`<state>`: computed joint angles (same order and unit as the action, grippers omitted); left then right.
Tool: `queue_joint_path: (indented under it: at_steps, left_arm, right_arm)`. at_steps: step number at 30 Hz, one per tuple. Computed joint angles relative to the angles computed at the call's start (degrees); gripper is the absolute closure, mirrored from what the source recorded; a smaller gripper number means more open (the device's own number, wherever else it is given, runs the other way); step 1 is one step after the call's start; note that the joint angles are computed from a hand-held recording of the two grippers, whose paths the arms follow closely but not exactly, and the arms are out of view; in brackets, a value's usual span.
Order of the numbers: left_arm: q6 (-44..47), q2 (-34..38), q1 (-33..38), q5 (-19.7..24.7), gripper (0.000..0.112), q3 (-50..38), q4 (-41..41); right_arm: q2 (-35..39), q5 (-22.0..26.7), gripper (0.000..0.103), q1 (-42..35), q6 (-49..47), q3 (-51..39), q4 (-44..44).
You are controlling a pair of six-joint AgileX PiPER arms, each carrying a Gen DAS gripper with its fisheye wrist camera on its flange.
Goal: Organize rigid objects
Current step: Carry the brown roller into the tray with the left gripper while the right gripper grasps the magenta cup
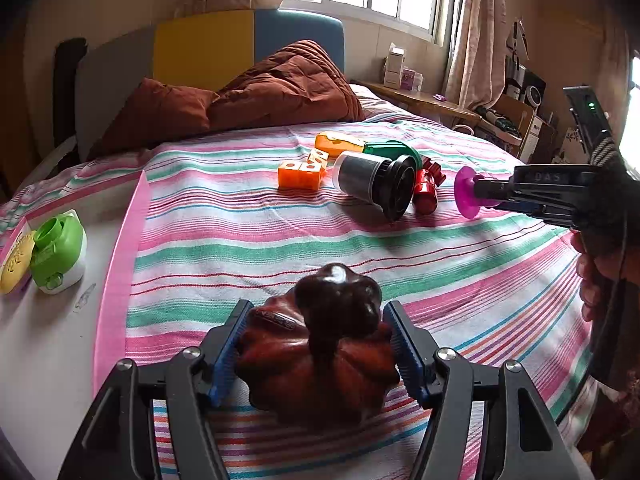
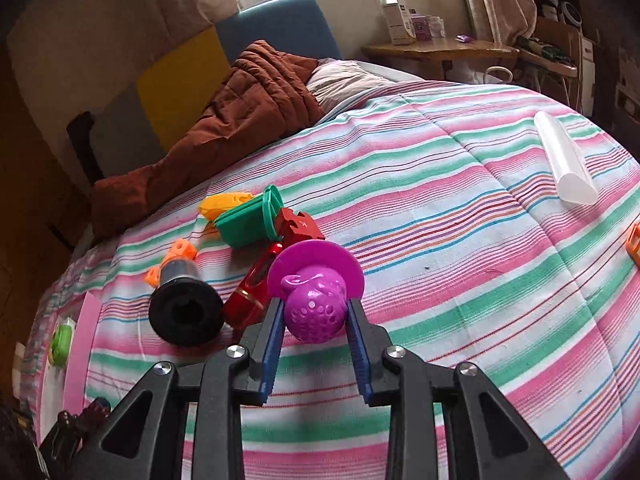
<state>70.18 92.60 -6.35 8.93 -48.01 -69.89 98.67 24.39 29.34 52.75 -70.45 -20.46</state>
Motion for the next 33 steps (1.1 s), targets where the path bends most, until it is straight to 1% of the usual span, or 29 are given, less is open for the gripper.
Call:
queue_joint_path:
  at_steps: [3,6,8,10,12,13,15,16,17,18,21,22,24,25,26,27,28,29,30,31,33]
  left_arm:
    - [0.2,0.0,0.0,-0.1,0.045,0.0,-0.2]
    - [-0.4,-0.2,0.1,0.0,0.045,0.1,0.5]
    - [-0.4,-0.2,0.1,0.0,0.045,0.1,0.5]
    - [-0.4,-0.2,0.1,-0.1,0.045,0.1,0.5]
    - [-0.2,-0.2,0.1,-0.1,0.045,0.1,0.3]
    - [-0.3,-0.2,0.1,-0.2,0.045,0.1,0.4]
    - [-0.3,-0.2,0.1,-0.2,0.045,0.1,0.4]
    - [-0.3,-0.2,0.1,-0.3,0.045,0.2,0.4]
    - [-0.3,-0.2,0.1,-0.3,0.045,0.2,0.4]
    - [0.0,-0.2,0.1,-0.2,0.045,0.2,0.2]
    - [1.8,-0.4,0.4,0.1,0.046,0.3,-1.7]
    - [1.2,-0.4,0.4,0.0,0.046,0.3,-1.3]
    - [-5.4,-0.6,0.1,-0.2,0.046,-0.1,5.1]
    - [-6.8,-1.1,0.0,-0.4,0.046,0.0,6.4]
    - [-5.9,-1.8,0.0,-0.2,0.046,0.3,5.4]
    - [-2.8,-2.6,0.4,0.4,0.046,0.6,2.2]
    - [-1.7,-3.5,0.7,0.8,0.046,0.9,0.9]
    - [-2.8,-4.3,0.7,1.0,0.046,1.1,1.8]
    - [-5.5,-5.0,1.2,2.1,0.046,1.0,3.9]
    - [-6.4,-5.7,1.8,3.3,0.046,0.9,4.4]
    - [-12.0,-7.0,3.2,5.3,0.046,0.3,8.7]
  right_arm:
    - [-2.0,1.4,0.073,2.0,0.4,1.0,-2.5]
    - [-1.0,3.4,0.075,3.8,0.0,-0.2,-5.5]
    - [0.0,4.9,0.075,5.3,2.4,-1.0,-9.9]
    - [0.7,4.8,0.073,6.0,3.8,-1.1,-12.4]
    - [1.1,3.4,0.068,5.7,2.5,-1.0,-11.0]
    - [1.4,2.9,0.064,5.6,2.3,-0.9,-10.6]
    - [2.3,3.7,0.064,6.5,6.8,-1.0,-15.1]
    - [2.9,3.8,0.064,6.6,7.3,-1.3,-15.4]
    - [3.2,3.4,0.068,6.6,7.9,-1.2,-15.7]
    - [3.3,3.1,0.071,6.9,10.3,-0.7,-17.9]
    - [2.8,2.9,0.072,8.6,18.2,1.2,-26.2]
    - [2.6,3.2,0.072,9.2,20.3,1.7,-28.6]
    - [3.0,5.1,0.072,10.6,23.1,1.5,-32.1]
    - [3.3,6.0,0.072,11.3,23.6,1.2,-33.2]
    - [3.5,6.7,0.072,11.8,24.0,1.0,-34.0]
    - [3.5,7.1,0.072,12.1,24.4,1.0,-34.8]
    - [3.6,7.1,0.072,12.2,24.6,1.1,-35.1]
    - [3.6,6.8,0.072,12.0,24.5,1.2,-35.1]
    - [3.6,6.4,0.072,11.8,24.6,1.3,-34.9]
    - [3.4,5.8,0.072,11.4,24.8,1.6,-34.7]
    - [3.0,4.3,0.072,10.5,25.3,2.4,-34.3]
